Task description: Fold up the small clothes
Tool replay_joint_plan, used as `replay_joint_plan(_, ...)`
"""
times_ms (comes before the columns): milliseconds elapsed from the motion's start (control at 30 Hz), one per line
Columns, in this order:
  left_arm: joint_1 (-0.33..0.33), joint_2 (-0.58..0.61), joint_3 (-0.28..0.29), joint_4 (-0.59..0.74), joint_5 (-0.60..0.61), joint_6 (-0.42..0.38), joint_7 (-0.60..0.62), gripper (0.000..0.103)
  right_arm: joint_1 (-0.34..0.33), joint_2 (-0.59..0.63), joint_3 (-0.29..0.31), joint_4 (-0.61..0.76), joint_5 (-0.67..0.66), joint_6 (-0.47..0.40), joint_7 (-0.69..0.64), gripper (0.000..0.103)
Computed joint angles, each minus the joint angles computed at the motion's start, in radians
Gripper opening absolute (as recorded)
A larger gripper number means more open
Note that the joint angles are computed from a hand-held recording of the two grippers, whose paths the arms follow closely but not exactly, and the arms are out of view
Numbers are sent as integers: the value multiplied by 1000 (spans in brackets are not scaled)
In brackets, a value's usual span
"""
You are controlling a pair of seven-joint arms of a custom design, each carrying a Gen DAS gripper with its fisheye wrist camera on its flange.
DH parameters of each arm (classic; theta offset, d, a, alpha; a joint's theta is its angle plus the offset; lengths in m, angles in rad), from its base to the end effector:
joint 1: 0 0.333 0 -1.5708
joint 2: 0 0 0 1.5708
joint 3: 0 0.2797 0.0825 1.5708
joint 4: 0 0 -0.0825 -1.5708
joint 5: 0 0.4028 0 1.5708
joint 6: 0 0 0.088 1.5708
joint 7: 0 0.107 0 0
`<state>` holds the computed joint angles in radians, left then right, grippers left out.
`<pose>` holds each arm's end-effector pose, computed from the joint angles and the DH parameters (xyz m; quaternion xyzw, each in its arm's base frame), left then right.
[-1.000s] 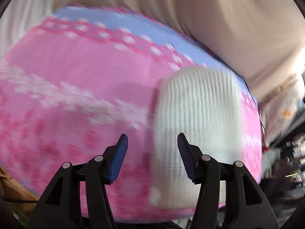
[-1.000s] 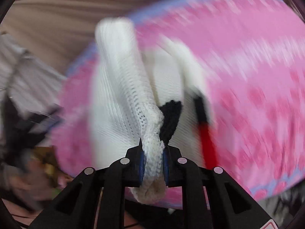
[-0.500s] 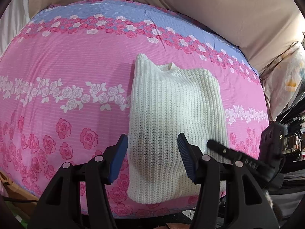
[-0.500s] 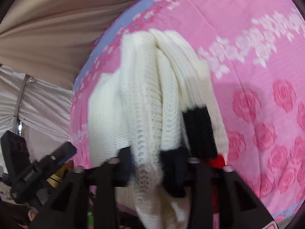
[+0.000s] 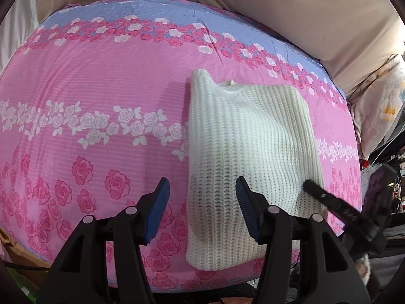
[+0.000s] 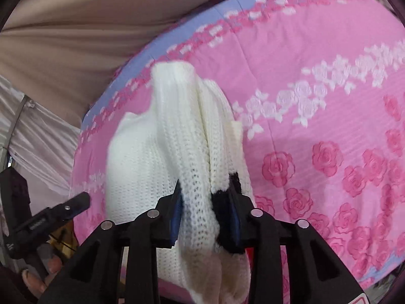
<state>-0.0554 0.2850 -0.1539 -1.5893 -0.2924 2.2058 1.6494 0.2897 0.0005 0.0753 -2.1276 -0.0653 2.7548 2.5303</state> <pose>0.6700 -0.1421 0.4679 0.6396 -0.7358 0.2224 0.0052 0.5615 0.2174 0.4345 -0.4680 0.8280 -0.0587 0.3032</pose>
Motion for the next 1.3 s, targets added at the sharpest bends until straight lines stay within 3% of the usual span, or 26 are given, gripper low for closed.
replay_joint_plan(133,-9,17,-4,21,11,-18,2,52,2,-23,4,35,-105,-105,34,35)
replay_joint_plan(233,-21,10,-3,12,38,0,6,52,2,-33,9,33,-187,-72,74,35)
replay_joint_plan(367,-39,15,1,17,84,4,-9,53,4,80,3,181,-211,-100,-22,36)
replay_joint_plan(433,-46,15,4,16,109,7,-20,53,6,160,-9,284,-239,-153,-54,46)
replay_joint_plan(533,-59,10,9,8,155,18,-40,53,-14,270,-10,403,-161,-217,-136,49)
replay_joint_plan(600,-66,7,11,1,179,26,-53,53,-48,319,15,444,-49,-225,-244,21)
replay_joint_plan(633,-68,7,12,-2,189,28,-58,53,-47,319,14,444,-32,-223,-255,19)
replay_joint_plan(733,-69,-6,11,-20,199,43,-66,53,-20,235,-19,354,-74,-137,-187,19)
replay_joint_plan(800,-65,-8,7,-25,184,50,-70,60,-18,207,-30,304,-90,-139,-150,21)
replay_joint_plan(867,-54,8,-1,-15,138,43,-63,61,-45,213,-9,287,-1,-191,-206,28)
replay_joint_plan(900,-51,27,-4,5,118,22,-69,61,-49,179,-5,237,32,-149,-198,29)
replay_joint_plan(967,-52,39,-2,17,111,10,-83,61,-39,98,-6,151,31,-83,-153,43)
replay_joint_plan(1033,-47,30,-4,0,92,33,-83,62,-21,20,-9,75,-40,-71,-69,63)
replay_joint_plan(1067,-42,32,-7,-1,75,34,-79,63,-15,-15,-4,31,-40,-69,-55,68)
replay_joint_plan(1233,-8,95,-27,40,-53,-54,-62,77,18,-19,4,-55,218,-73,-196,68)
replay_joint_plan(1300,-8,110,-28,42,-72,-61,-70,85,26,4,8,-72,366,-23,-276,68)
